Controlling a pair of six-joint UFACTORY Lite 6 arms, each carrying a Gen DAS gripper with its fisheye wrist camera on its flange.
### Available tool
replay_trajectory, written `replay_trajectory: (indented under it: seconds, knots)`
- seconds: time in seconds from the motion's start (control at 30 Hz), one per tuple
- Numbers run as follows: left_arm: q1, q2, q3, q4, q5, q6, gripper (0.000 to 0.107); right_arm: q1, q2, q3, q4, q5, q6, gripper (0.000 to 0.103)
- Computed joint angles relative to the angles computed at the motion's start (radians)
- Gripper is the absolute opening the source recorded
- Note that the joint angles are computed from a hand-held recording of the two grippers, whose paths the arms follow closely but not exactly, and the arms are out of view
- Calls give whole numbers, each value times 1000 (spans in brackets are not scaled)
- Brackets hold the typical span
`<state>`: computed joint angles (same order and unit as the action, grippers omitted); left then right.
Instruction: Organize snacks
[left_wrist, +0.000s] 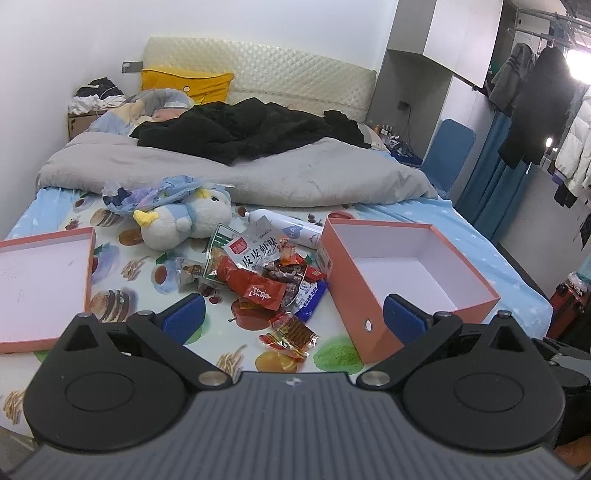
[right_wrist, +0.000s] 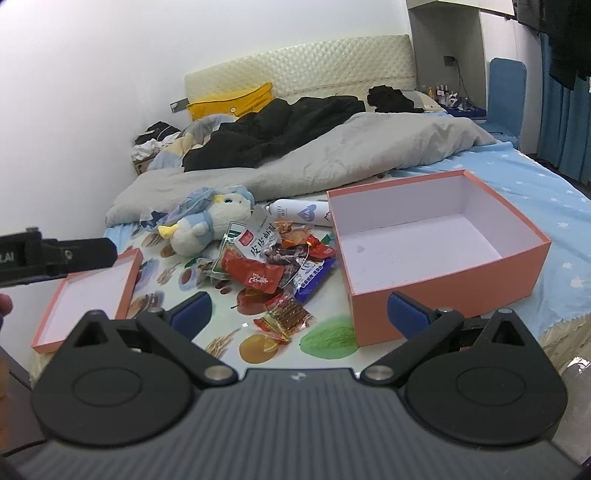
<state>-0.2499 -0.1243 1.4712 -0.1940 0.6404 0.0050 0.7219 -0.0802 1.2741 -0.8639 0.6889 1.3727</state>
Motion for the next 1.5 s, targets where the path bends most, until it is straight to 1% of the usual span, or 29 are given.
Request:
replay_trajectory:
  seconds: [0.53, 0.73, 1.07, 1.17, 1.27, 1.37, 1.5]
  knots:
    - [13, -11, -13, -2, 8, -2, 103, 5, 7, 2, 16, -8, -13, 103]
    - [17, -12, -23, -12, 10, 10, 103, -3, 10, 2, 57, -19, -39, 103]
    - [17, -13, -25, -15, 9, 13, 103, 2, 4, -5, 50, -31, -43, 103]
    - [25, -21, -39, -28, 10, 27, 103, 9, 8, -4, 37, -25, -25, 103]
    - [46, -42, -68, -69, -10, 51, 103, 8, 12, -4, 46, -35, -33, 103]
    - [44, -37, -70, -25, -17, 19, 103, 8, 13, -3, 59, -38, -45, 103]
    - [48, -30, -61, -43, -1, 35, 103, 10, 20, 4, 69, -35, -53, 103]
